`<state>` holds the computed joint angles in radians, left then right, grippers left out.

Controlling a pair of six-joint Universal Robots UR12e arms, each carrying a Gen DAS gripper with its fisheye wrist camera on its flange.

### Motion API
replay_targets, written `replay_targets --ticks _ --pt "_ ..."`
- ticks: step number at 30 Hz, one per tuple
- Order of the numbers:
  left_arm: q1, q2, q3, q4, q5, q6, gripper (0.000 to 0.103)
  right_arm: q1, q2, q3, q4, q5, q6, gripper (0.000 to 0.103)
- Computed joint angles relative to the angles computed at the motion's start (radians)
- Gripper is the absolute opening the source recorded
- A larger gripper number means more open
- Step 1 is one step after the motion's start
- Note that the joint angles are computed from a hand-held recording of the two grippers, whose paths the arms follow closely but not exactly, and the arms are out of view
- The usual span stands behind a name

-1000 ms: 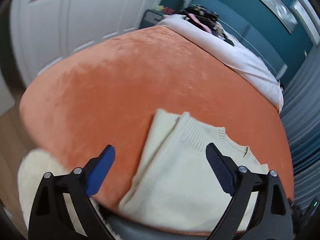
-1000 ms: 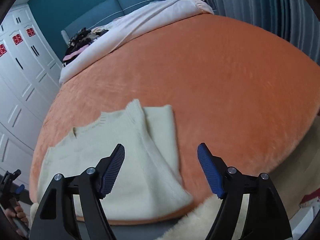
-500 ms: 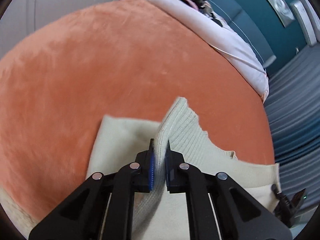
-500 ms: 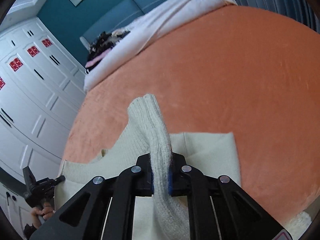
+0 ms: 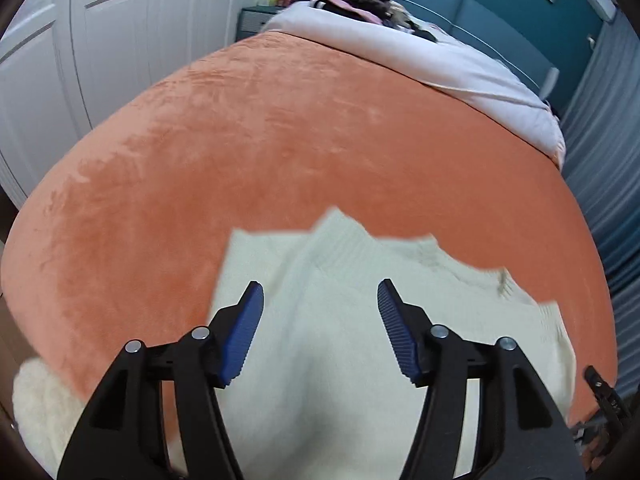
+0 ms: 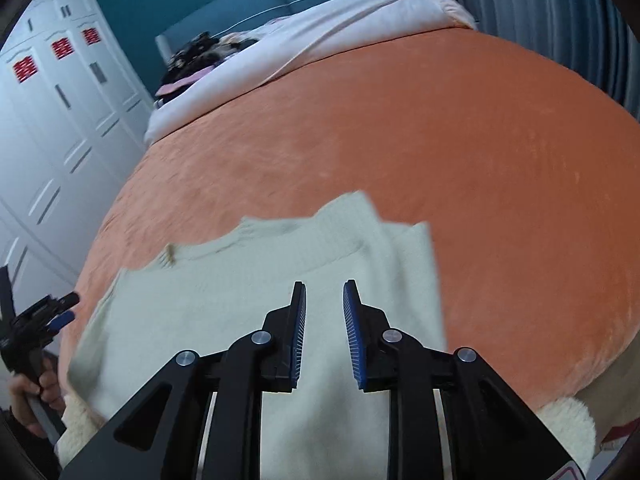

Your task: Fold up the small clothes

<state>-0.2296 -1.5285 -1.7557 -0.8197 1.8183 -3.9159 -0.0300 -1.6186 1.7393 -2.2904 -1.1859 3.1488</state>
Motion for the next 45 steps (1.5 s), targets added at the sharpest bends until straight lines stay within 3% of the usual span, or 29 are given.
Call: replay_targets --ticks 3,5,7,9,10,11,13,14,16,18,20,22,25,27,29,33,35,37,38,41,45 --pt "-0.026 0.005 -0.016 -0.011 -0.089 -0.016 0.057 0.044 -0.018 0.016 0.087 0.058 -0.084 0.021" --pt "-0.042 0.002 -0.027 -0.054 -0.09 -0.022 0.058 0.079 -0.023 0.035 0.073 0.021 -0.11 0.017" --pt "-0.045 0.01 -0.047 -0.089 -0.054 -0.023 0.058 0.078 -0.027 0.046 0.06 -0.046 -0.051 0.011" --pt "-0.033 0.023 -0.074 -0.09 -0.01 -0.005 0.055 0.022 -0.059 0.082 0.034 -0.08 0.056 0.008" --pt "-0.022 0.033 -0.094 -0.064 -0.029 0.005 0.054 -0.001 -0.059 0.078 0.075 -0.112 0.063 0.0" --pt "-0.013 0.041 -0.108 -0.042 -0.048 0.01 0.053 -0.032 -0.05 0.068 0.157 -0.103 0.029 0.0" --pt "-0.023 0.032 -0.094 -0.064 -0.024 0.017 0.053 -0.101 -0.053 0.067 0.257 0.006 0.025 0.0" --pt "-0.025 0.026 -0.085 -0.074 -0.015 0.016 0.053 -0.11 -0.058 0.071 0.244 0.021 0.049 0.0" --pt "-0.022 0.033 -0.087 -0.062 -0.037 -0.015 0.059 -0.09 -0.08 0.077 0.175 -0.039 0.067 0.003" --pt "-0.019 0.044 -0.094 -0.039 -0.062 -0.044 0.064 -0.078 -0.093 0.085 0.126 -0.016 0.066 0.009" --pt "-0.02 0.044 -0.088 -0.071 -0.039 -0.057 0.067 -0.062 -0.084 0.082 0.108 -0.05 0.043 0.008" --pt "-0.004 0.048 -0.099 -0.074 -0.056 -0.059 0.066 -0.055 -0.058 0.077 0.134 -0.125 0.056 0.0" --pt "0.011 0.062 -0.124 -0.033 -0.088 -0.063 0.064 -0.105 -0.067 0.089 0.14 -0.026 0.221 0.001" --pt "0.01 0.063 -0.126 -0.026 -0.086 -0.061 0.064 -0.087 -0.074 0.068 0.118 -0.068 0.199 0.005" --pt "0.004 0.056 -0.124 -0.026 -0.072 -0.061 0.065 -0.078 -0.07 0.045 0.115 -0.012 0.142 0.005" --pt "-0.005 0.04 -0.105 -0.048 -0.053 -0.056 0.07 -0.015 -0.005 -0.022 0.117 -0.033 0.043 0.005" --pt "0.002 0.043 -0.107 -0.046 -0.068 -0.053 0.07 0.008 0.037 -0.047 0.124 -0.083 0.052 0.005" --pt "0.016 0.053 -0.12 -0.023 -0.099 -0.059 0.07 0.017 0.074 -0.051 0.101 -0.206 0.058 0.0" --pt "0.023 0.059 -0.128 -0.009 -0.115 -0.065 0.07 0.005 0.083 -0.044 0.094 -0.21 0.078 0.0" --pt "0.032 0.065 -0.138 0.007 -0.135 -0.073 0.07 -0.037 0.073 -0.027 0.093 -0.098 0.208 0.0" --pt "0.019 0.048 -0.125 -0.003 -0.109 -0.066 0.076 0.002 0.033 -0.013 0.037 -0.185 0.108 0.0"
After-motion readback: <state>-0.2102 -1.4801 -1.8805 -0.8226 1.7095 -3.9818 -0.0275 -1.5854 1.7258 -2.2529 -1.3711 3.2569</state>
